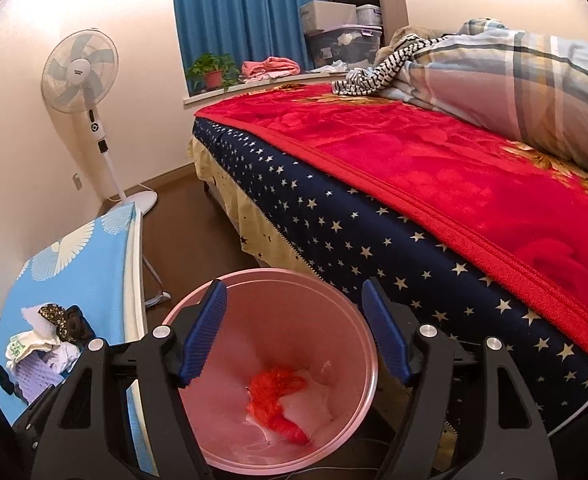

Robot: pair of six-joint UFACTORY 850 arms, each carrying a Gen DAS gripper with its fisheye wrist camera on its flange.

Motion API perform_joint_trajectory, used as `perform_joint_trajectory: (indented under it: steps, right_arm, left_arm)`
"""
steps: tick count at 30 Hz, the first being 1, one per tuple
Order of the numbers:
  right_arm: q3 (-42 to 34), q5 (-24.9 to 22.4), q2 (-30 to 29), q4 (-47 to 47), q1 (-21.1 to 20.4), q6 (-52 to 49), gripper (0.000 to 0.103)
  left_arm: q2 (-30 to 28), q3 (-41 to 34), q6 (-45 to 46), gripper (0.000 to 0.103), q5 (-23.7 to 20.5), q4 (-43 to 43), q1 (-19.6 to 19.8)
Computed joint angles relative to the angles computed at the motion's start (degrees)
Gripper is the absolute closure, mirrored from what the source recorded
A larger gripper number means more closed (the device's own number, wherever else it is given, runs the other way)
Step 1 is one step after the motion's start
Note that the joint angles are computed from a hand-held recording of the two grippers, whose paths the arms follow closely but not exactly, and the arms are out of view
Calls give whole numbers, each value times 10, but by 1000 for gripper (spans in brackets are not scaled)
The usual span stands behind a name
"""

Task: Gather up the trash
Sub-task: 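Carry both bags over the pink bin and open both tools to drop them, then grasp the white tissue with the left tool while the right tool grasps the black cloth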

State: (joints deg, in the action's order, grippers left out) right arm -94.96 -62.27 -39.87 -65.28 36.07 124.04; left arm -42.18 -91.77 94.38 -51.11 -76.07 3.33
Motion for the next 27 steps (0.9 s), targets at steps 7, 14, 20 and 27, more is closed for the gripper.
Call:
perform_joint_trajectory:
  steps: [7, 14, 20, 27]
  right_arm:
    - [-9, 2, -2, -25, 13, 1, 34]
    - [-27, 9, -10, -52, 28, 3, 36]
    - [-44, 32, -20, -73, 35, 6, 46]
    - [-82, 67, -47, -85, 36, -2, 49]
  left_arm:
    - [18, 18, 33, 60, 8, -19, 11]
    - [39, 38, 60, 60, 13, -48, 30]
    - [46, 43, 71, 60, 25, -68, 53]
    - [38, 31, 59, 61, 56, -84, 78]
